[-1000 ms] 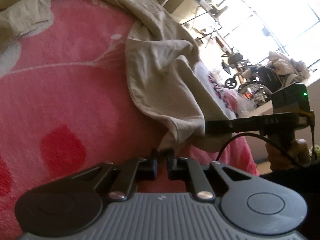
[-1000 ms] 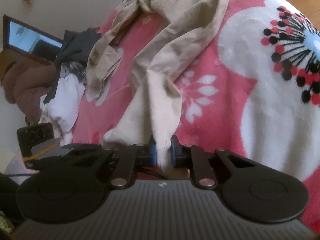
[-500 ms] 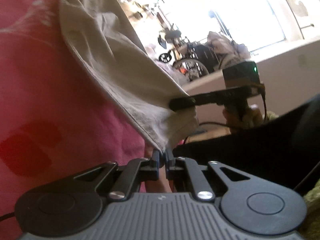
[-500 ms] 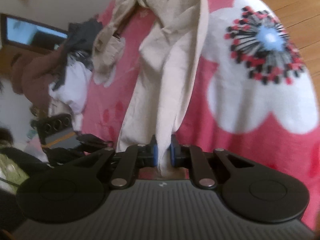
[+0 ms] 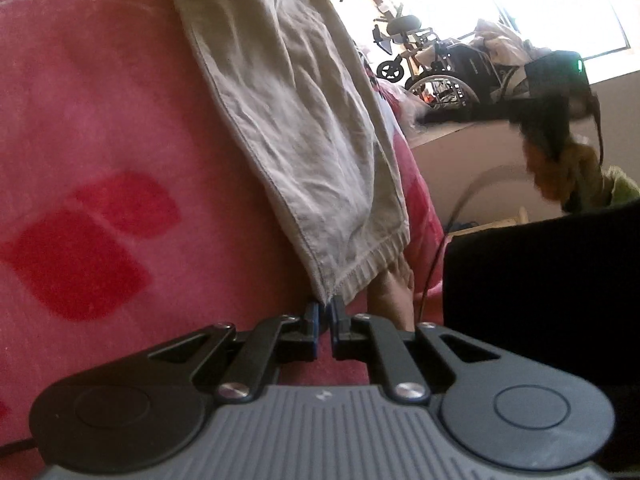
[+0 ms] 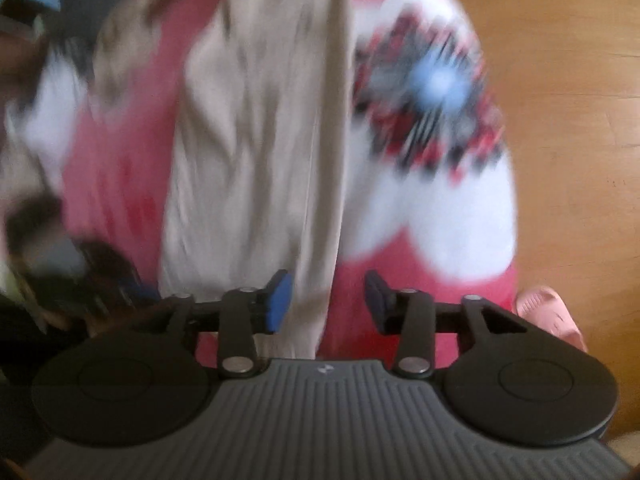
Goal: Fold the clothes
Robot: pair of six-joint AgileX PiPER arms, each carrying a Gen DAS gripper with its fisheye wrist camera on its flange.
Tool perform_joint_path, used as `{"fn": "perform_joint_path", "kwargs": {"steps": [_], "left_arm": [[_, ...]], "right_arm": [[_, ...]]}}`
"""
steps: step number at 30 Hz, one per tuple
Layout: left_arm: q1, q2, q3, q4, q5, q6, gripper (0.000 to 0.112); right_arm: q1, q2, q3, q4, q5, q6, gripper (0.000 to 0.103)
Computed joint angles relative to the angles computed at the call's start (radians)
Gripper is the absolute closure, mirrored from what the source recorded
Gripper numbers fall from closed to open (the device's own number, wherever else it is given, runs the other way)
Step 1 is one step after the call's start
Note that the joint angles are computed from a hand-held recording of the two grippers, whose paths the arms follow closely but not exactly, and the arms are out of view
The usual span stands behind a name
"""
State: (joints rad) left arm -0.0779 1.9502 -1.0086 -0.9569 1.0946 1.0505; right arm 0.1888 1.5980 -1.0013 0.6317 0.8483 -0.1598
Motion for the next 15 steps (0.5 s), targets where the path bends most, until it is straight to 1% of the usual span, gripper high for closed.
{"fn": "perform_joint_path", "kwargs": {"steps": [3,5,6,8,9,11,12,13,14,15], "left_arm": [[-0.014,0.008,0.005,0.006,-0.026,0.006,0.106],[-0.032,0.012,-0.013,0.008,-0.028,-0.024,0.106],[-0.037,0.013,-0.019,0.009,-0.027,-0.036,0.106],[-0.030,0.008,-0.014,0.013,-0.031,-0.031,0.106],[-0.032,0.003,-0.008,0.010,-0.037,-0.029,0.106],[-0.031,0.002,-0.009,0.010,-0.042,-0.025,0.106],[-0.032,0.004,-0.012,0.010,-0.041,-0.028,0.106],[-0.034,0.006,-0.015,0.010,-0.039,-0.030,0.106],[-0.035,0.006,-0.019,0.007,-0.026,-0.032,0.107],[-0.036,0.006,-0.023,0.005,-0.013,-0.033,0.107]], "right_arm": [[-0.056,-0.025,0.047,0.123,-0.119,-0.049,0.057],[-0.040,-0.009,0.062,0.148,-0.196,-0.048,0.057],[-0.023,0.009,0.065,0.154,-0.221,-0.047,0.057],[0.008,0.038,0.089,0.176,-0.254,-0.061,0.063],[0.019,0.045,0.103,0.194,-0.263,-0.073,0.067],[0.038,0.050,0.125,0.230,-0.275,-0.093,0.070],[0.049,0.043,0.145,0.245,-0.287,-0.101,0.075],[0.063,0.039,0.158,0.240,-0.298,-0.093,0.082],[0.080,0.036,0.162,0.205,-0.306,-0.060,0.088],[0.098,0.033,0.166,0.169,-0.314,-0.026,0.099]]}}
